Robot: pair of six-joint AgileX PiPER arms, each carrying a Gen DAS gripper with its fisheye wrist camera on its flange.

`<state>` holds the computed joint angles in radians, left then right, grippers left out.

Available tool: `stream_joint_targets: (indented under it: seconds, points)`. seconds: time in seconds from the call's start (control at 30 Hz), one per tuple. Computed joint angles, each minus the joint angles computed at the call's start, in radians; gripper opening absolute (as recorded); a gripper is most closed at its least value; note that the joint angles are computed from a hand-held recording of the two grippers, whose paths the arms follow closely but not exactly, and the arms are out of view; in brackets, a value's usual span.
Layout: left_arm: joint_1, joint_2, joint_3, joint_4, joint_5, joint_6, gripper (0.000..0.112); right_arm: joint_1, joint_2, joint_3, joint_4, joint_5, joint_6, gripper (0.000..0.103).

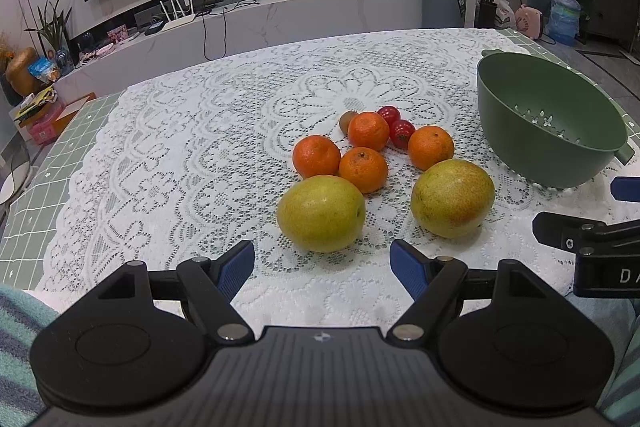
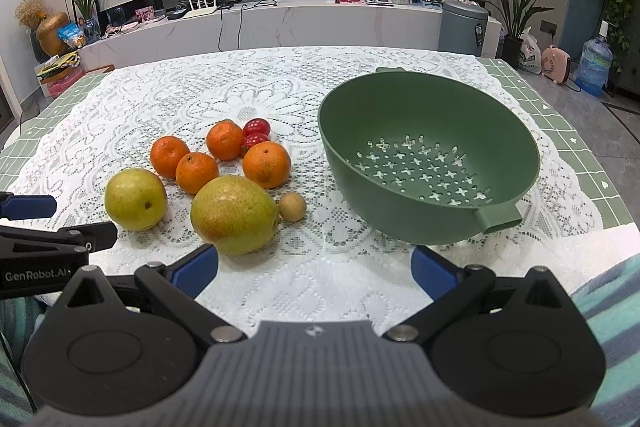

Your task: Organize fruits

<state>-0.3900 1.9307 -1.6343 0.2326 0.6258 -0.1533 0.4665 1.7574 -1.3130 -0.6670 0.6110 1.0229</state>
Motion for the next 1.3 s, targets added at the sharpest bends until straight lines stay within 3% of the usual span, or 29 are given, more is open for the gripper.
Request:
stream_joint_targets:
  seconds: [0.87,1.1,1.3]
  points:
    - [0.014,0.014,-0.021,-0.047,0.016,0.013,0.091,-0.001,0.005,0.004,-0.009,-0.007,0.013,0.099]
    - [0.036,0.031,-0.042,-0.114,0.005,0.044,0.088,-0.002,-0.019,0.108,-0.282,-0.169,0.266,0.099]
    - [0.048,0.043,-0.052,-0.127,-0.009,0.047,0.083,0.007,0.003,0.104,-0.418,-0.246,0.299,0.099]
